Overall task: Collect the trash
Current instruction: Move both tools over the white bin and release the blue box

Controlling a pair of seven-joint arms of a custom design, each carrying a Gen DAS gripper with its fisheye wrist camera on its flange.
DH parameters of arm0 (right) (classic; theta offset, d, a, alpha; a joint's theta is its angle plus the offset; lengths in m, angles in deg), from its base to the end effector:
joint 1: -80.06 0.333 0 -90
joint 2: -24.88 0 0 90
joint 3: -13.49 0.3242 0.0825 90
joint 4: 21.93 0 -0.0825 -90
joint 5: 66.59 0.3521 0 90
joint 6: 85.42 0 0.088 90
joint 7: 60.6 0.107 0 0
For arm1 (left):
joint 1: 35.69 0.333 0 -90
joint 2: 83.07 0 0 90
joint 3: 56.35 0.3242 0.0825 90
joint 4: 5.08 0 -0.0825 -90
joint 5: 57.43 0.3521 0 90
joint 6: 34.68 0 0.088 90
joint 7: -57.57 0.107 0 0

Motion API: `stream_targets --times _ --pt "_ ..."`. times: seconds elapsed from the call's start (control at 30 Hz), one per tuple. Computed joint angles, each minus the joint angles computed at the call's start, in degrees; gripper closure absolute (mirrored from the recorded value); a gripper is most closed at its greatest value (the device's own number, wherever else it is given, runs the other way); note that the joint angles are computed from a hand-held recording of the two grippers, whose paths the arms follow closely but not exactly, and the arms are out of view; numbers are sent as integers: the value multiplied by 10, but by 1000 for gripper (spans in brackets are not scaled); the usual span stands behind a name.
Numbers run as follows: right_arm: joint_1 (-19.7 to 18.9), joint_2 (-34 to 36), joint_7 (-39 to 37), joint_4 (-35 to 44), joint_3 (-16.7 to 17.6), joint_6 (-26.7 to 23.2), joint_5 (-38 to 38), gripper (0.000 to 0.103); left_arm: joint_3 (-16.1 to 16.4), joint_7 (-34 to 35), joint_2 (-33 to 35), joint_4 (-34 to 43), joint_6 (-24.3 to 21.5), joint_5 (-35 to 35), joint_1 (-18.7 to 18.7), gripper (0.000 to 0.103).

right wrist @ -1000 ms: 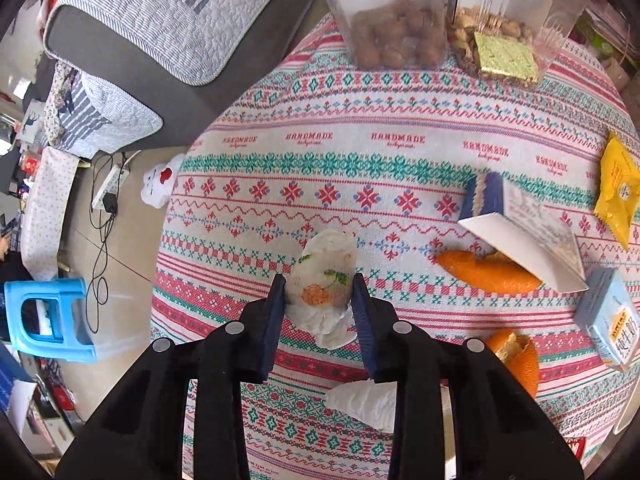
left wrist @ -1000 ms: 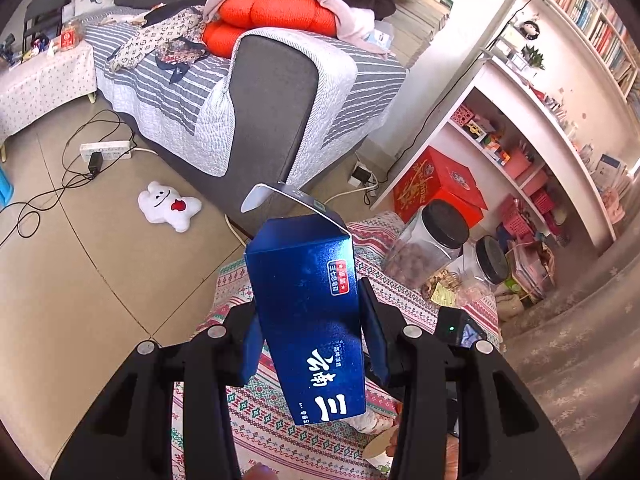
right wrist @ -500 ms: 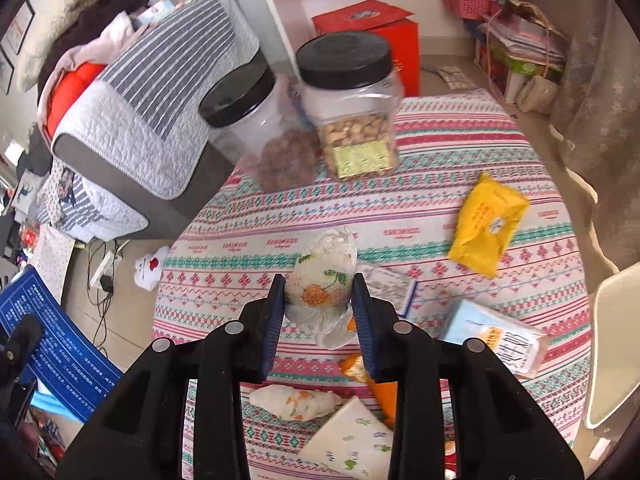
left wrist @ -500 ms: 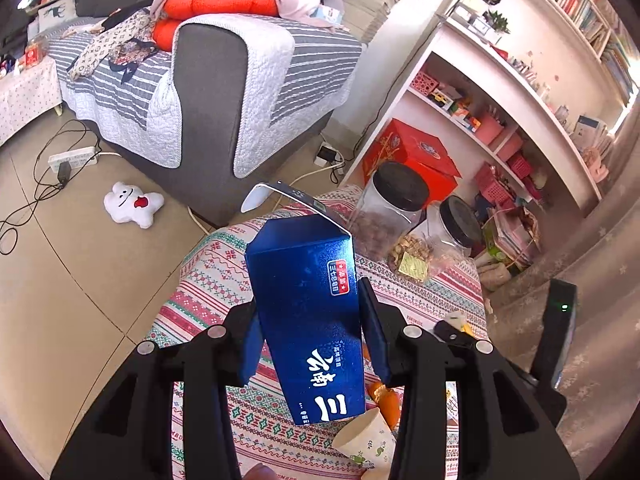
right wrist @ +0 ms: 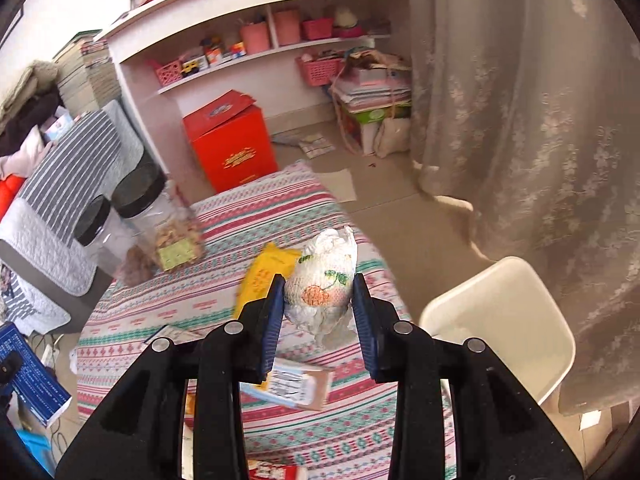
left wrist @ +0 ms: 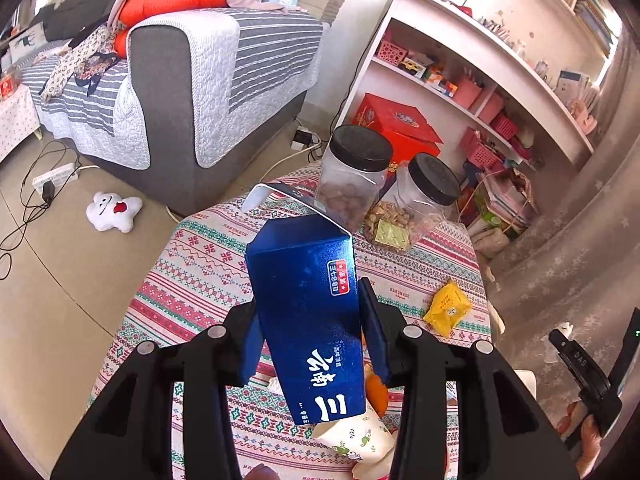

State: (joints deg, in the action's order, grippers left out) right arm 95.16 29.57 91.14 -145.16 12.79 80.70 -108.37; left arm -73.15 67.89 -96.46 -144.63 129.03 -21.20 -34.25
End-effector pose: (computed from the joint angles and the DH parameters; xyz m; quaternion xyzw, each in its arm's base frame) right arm 0.5355 0.1788 0.4564 -0.5999 0.7134 -0.2300 0.2799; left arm 0.4417 -0.1613 0.4797 -0.8153 0.4545 -0.3009 0.1955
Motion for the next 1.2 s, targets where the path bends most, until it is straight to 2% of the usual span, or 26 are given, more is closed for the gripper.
stream_targets --times 0.1,0.2,0.37,0.5,0.53,0.57,0.6,0.67,0.73,0.8,0.87,0.93,1.1,1.2 --pt "-12 -18 68 -23 -20 -1 -80 71 -9 -9 15 16 -5 11 -3 60" --pt "-37 -34 163 -43 -25 -13 -184 71 -9 -12 36 34 -11 21 -16 60" --pt "-81 -38 141 -64 -23 -32 -153 70 1 -17 71 66 -25 36 -48 60" --pt "-100 -36 100 -75 -22 -58 -106 68 11 -31 95 93 -35 54 -74 60" --pt "-102 -36 91 -77 -22 -62 -94 65 13 -36 100 99 -37 60 -80 60" --pt "-105 -36 84 -80 -23 -63 -84 53 14 -42 106 109 -40 70 -87 60" --pt "-108 -39 86 -83 -24 -62 -81 46 15 -51 114 119 -45 82 -95 60" --pt "-115 -55 147 -90 -25 -69 -129 20 17 -66 129 138 -50 110 -112 60" --pt "-125 -73 232 -91 -20 -91 -207 9 20 -71 145 155 -44 132 -131 60" --pt "-137 -86 282 -92 -17 -99 -253 7 23 -58 162 171 -37 139 -151 60" --pt "-149 -94 297 -94 -19 -92 -265 7 25 -58 183 192 -29 151 -175 60" --pt "-160 -98 301 -98 -22 -80 -258 7 27 -47 210 221 -21 157 -200 60" --pt "-187 -103 278 -111 -30 -45 -204 7 25 18 297 323 2 101 -249 60" --pt "-205 -109 281 -116 -31 -30 -195 7 23 64 354 405 -15 69 -282 60"
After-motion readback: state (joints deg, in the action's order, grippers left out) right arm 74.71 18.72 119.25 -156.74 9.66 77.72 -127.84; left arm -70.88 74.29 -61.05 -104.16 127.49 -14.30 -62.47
